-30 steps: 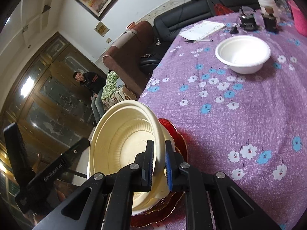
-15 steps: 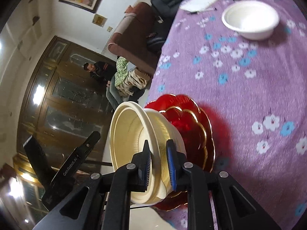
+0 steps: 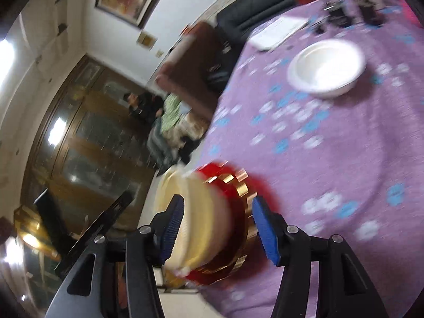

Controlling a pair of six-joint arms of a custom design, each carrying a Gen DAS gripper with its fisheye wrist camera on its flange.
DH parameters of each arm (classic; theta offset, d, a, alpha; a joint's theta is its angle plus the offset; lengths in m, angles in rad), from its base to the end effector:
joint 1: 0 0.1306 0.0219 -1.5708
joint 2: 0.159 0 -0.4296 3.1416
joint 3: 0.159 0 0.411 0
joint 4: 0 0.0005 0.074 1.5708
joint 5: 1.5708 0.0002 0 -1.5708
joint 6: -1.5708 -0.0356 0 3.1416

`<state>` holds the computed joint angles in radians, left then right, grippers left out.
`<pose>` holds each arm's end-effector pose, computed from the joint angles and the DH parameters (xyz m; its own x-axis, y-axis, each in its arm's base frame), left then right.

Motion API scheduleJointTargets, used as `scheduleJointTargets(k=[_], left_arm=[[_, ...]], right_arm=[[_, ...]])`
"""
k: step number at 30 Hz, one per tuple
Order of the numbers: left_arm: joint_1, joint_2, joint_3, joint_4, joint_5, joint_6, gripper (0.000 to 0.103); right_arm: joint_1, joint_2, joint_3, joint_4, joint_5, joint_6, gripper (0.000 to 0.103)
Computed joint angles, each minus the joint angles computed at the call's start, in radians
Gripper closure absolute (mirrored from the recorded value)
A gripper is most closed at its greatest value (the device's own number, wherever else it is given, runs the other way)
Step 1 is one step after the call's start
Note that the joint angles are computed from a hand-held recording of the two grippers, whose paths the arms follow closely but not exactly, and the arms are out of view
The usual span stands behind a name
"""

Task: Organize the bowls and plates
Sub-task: 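Open both grippers and release the beige bowl on the stack, then move both grippers to the rim of the white paper bowl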

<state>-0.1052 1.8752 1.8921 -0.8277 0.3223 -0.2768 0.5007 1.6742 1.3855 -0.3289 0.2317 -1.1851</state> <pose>0.6939 -0.0851 0.4436 -0.6069 0.3247 -0.7254 0.5016 0.8645 -0.0326 0.5444 0.2880 0.3654 -0.4718 0.7698 -0.4299 0.3567 0.6126 0.7053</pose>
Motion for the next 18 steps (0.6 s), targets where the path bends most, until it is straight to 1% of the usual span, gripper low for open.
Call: scheduleJointTargets(k=[4, 6, 8, 10, 12, 13, 15, 16, 18], left_arm=[[-0.061, -0.02, -0.007, -0.024, -0.021, -0.023, 0.042], [-0.097, -0.021, 0.004, -0.049, -0.04, -0.024, 0.039], [-0.132, -0.016, 0.022, -0.079, -0.063, -0.018, 0.032], [-0.168, -0.002, 0.051, -0.113, -0.088, -0.003, 0.032], [-0.202, 0.016, 0.079, -0.134, -0.129, 0.032, 0.032], [-0.222, 0.036, 0.109, -0.152, -0.144, 0.067, 0.032], [-0.242, 0.068, 0.153, -0.184, -0.164, 0.124, 0.032], [-0.255, 0.096, 0.19, -0.207, -0.172, 0.169, 0.032], [-0.276, 0.133, 0.23, -0.22, -0.202, 0.237, 0.032]], right_arm=[[-0.044, -0.074, -0.101, -0.018, 0.088, -0.041, 0.047], [-0.076, -0.101, -0.144, -0.006, 0.089, -0.052, 0.047], [-0.114, -0.122, -0.175, -0.007, 0.078, -0.051, 0.047], [-0.155, -0.133, -0.187, -0.014, 0.054, -0.046, 0.047], [-0.211, -0.135, -0.19, 0.01, 0.005, -0.035, 0.047], [-0.231, -0.128, -0.183, 0.024, -0.008, -0.032, 0.047], [-0.273, -0.119, -0.171, 0.04, -0.027, -0.026, 0.047], [-0.286, -0.112, -0.165, 0.046, -0.028, -0.027, 0.047], [-0.311, -0.1, -0.16, 0.065, -0.039, -0.035, 0.047]])
